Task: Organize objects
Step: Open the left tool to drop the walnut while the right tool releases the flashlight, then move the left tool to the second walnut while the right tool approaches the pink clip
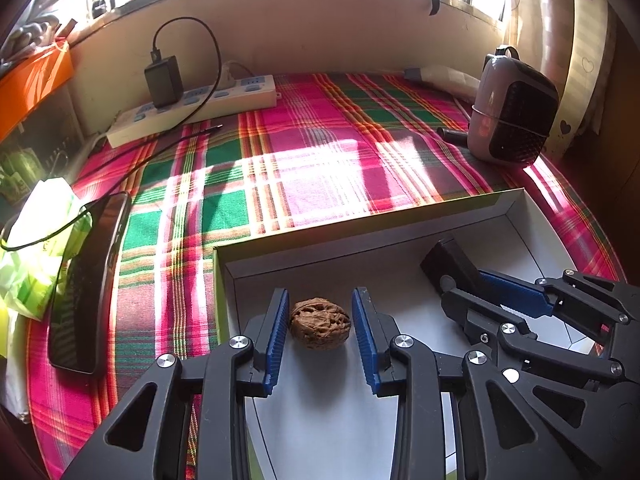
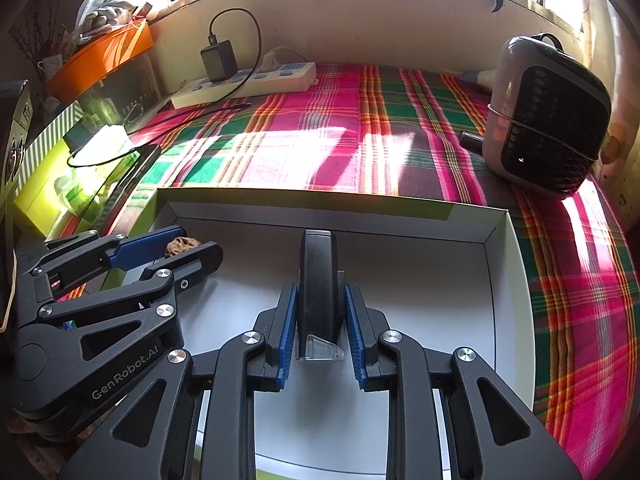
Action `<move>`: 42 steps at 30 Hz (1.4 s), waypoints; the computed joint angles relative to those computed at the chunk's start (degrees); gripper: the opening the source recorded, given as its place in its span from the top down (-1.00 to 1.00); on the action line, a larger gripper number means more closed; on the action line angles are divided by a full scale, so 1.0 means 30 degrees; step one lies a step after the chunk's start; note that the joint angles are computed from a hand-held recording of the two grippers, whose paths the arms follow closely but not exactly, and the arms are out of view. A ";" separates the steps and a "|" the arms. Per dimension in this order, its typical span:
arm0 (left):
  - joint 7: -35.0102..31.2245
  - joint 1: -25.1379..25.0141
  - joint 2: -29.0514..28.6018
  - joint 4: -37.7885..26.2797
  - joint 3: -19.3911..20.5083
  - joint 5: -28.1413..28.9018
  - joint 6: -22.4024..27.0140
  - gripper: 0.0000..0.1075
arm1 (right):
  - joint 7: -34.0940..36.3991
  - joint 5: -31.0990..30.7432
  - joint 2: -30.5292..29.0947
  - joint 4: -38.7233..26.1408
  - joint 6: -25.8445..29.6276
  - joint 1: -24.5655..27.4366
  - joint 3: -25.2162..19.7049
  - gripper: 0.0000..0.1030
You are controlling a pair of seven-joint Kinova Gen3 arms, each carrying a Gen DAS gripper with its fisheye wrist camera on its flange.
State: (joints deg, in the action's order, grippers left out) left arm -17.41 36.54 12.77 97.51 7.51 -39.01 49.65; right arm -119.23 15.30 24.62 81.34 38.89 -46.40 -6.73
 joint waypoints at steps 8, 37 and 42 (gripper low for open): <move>0.0436 0.0138 -0.0325 0.0168 0.0137 -0.0246 0.0397 0.33 | -0.0732 0.0300 -0.0380 0.0455 -0.0097 -0.0206 0.0182 0.20; 0.6766 0.1660 -0.3370 0.3044 0.3357 -0.3040 0.2627 0.32 | -0.5513 0.3493 -0.4195 0.5513 -0.2405 -0.0322 -0.0563 0.20; 0.8030 0.1874 -0.3810 0.3611 0.4148 -0.3212 0.2965 0.32 | -0.7104 0.5080 -0.4982 0.6504 -0.2577 -0.0511 -0.0794 0.20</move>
State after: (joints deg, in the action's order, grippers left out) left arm 6.68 42.16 1.34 108.34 19.95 -48.65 58.54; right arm -140.54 30.54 9.68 100.85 31.16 -47.93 -9.12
